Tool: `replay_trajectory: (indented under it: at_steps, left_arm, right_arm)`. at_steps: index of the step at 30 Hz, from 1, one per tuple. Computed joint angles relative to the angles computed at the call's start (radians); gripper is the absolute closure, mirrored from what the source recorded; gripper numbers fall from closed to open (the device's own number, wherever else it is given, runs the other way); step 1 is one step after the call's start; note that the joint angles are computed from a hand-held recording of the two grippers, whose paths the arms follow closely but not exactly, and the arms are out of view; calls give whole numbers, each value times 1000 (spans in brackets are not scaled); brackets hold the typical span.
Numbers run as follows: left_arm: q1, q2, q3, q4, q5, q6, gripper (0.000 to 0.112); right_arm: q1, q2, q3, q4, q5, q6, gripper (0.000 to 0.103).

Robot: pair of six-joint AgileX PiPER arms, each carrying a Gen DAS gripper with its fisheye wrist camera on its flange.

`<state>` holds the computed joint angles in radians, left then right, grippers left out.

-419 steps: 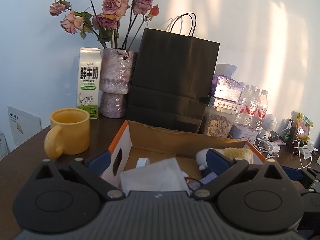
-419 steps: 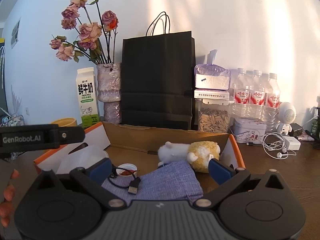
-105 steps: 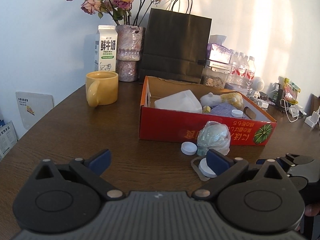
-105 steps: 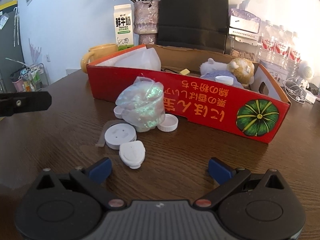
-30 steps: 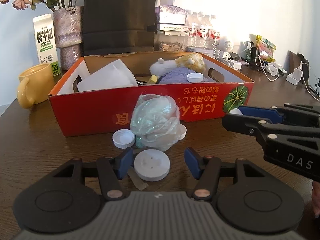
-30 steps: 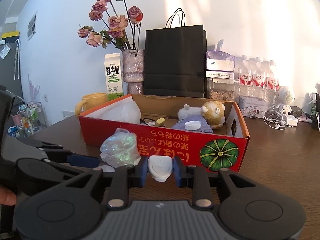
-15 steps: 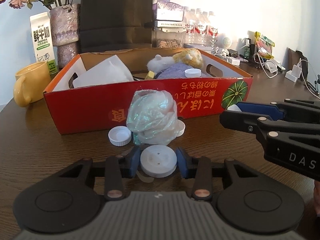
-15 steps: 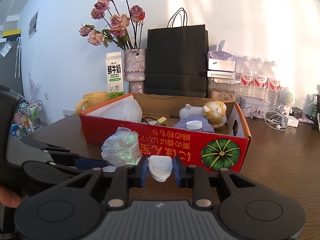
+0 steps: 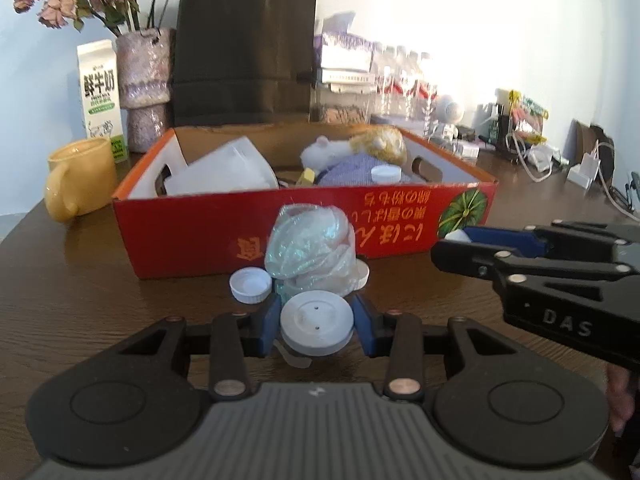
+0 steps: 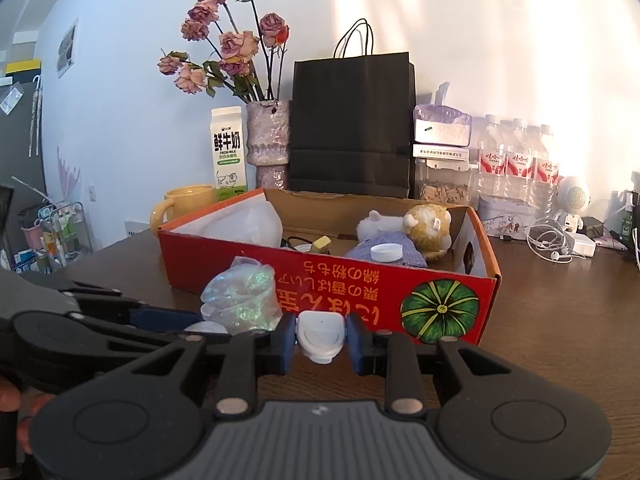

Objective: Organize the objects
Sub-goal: 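Carry both white lids over the box with both tools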

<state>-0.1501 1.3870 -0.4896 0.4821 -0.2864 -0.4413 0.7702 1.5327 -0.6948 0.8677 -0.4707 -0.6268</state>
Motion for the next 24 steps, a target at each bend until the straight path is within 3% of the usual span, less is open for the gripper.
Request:
replay_trajectory:
  at_steps: [12, 24]
  left_arm:
    - [59, -100, -35, 159, -51, -178, 72]
    - [15, 23, -239, 5, -59, -110, 72]
  right_arm:
    - [15, -2, -45, 92, -39, -107, 77]
    - [-65, 95, -259, 130, -46, -202, 77]
